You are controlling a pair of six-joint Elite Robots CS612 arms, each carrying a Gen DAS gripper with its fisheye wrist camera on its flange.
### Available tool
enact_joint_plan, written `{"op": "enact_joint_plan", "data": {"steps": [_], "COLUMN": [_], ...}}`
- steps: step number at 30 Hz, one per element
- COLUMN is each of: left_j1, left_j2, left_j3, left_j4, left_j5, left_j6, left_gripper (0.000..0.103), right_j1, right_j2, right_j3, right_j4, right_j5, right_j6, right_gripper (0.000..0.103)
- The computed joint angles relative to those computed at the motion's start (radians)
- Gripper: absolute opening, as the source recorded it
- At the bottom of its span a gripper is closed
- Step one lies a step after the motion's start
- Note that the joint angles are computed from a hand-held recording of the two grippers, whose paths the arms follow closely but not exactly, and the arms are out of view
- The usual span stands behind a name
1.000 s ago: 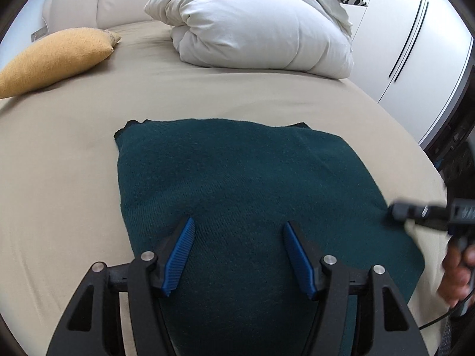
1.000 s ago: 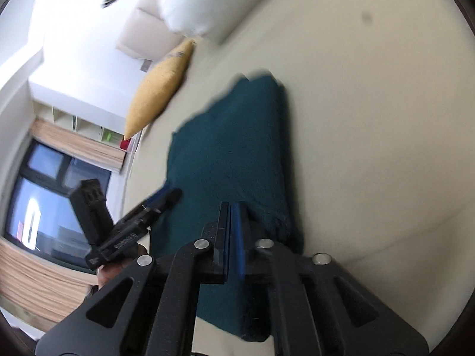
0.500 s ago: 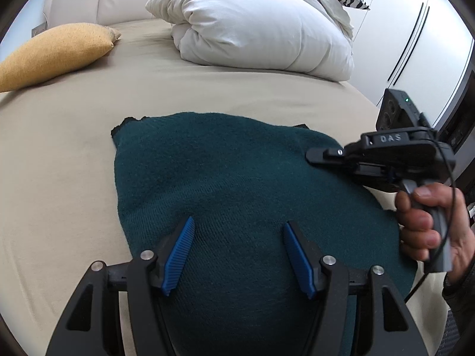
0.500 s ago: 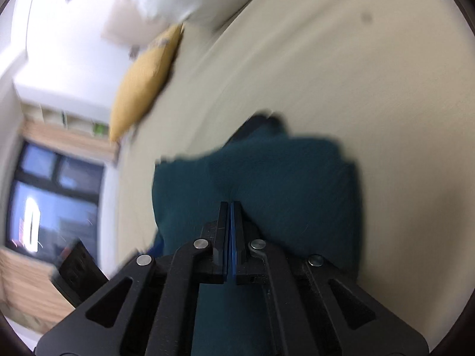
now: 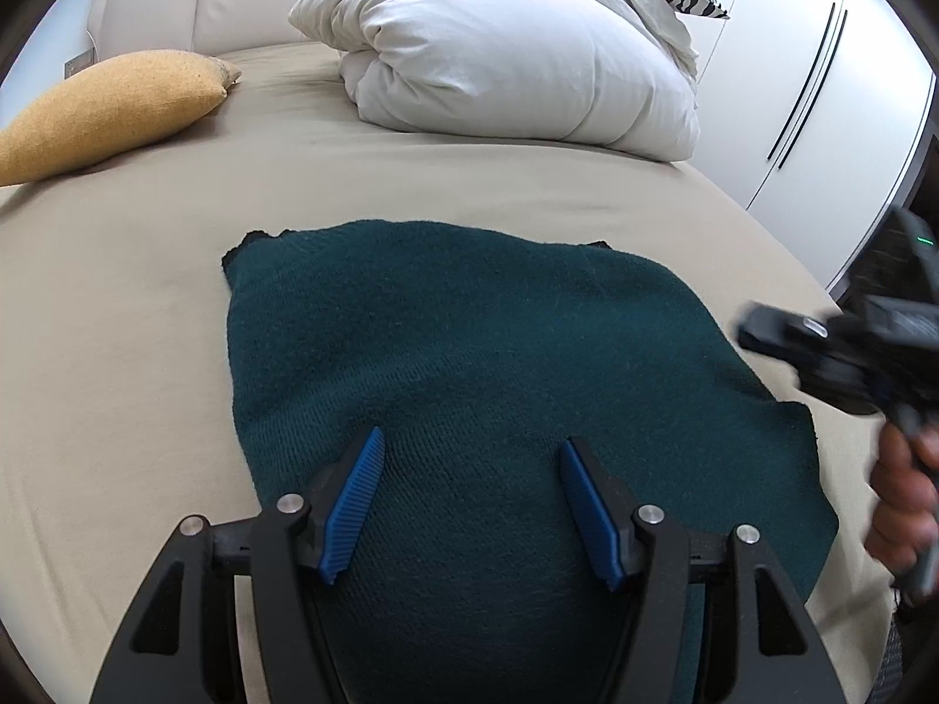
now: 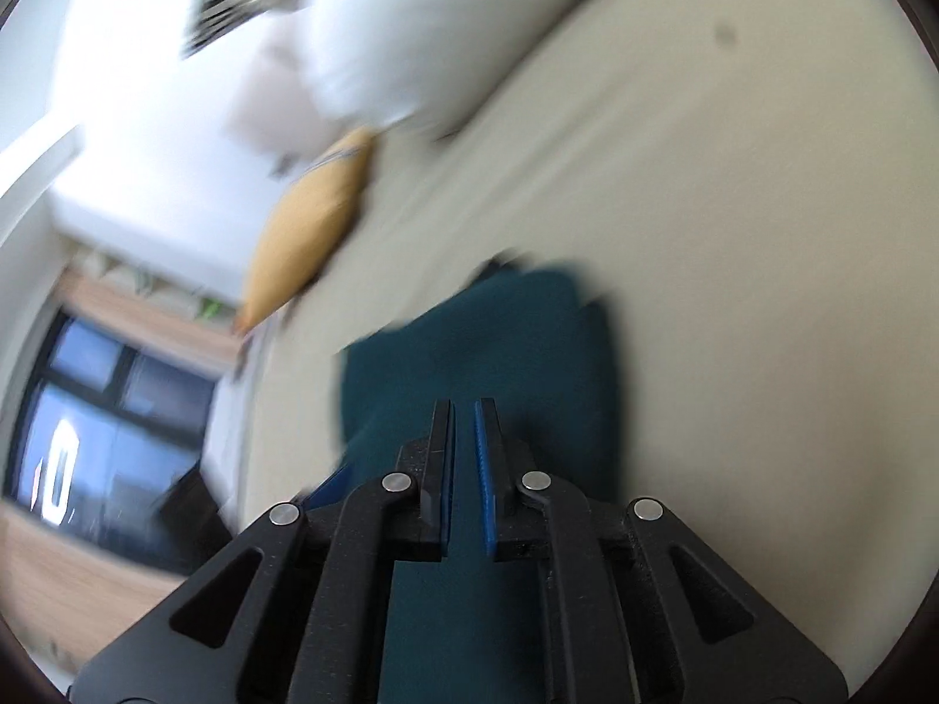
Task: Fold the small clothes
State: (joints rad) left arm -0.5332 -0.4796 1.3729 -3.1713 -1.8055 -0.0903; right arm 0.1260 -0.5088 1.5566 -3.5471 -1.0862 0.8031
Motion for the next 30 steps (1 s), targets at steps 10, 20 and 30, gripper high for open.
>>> {"op": "enact_joint_plan", "data": {"steps": [10,20,30], "left_j1": [-0.005,-0.006,-0.019], "left_j2": [-0.003,-0.015,-0.124], "left_j3": [0.005,0.017,0.21], "left_j4": [0.003,0.01,-0.092], "left_j5": [0.027,0.04,0.062], "left_j6": [0.02,0.025,0.01], "left_gripper": [0.065,0.065,0.058], "right_j1": [0.038,0.05,0.08], "right_j2": [0.002,-0.03,-0.074], "right_j3": [0.058,0.169,0.19], "right_j4": [0.015,-0.032,-0.095], "right_j5": [0.045,0.013,-0.031], "right_j6": [-0.075,-0.047,-0.039], "right_gripper": [0.012,0.011,0.024]}}
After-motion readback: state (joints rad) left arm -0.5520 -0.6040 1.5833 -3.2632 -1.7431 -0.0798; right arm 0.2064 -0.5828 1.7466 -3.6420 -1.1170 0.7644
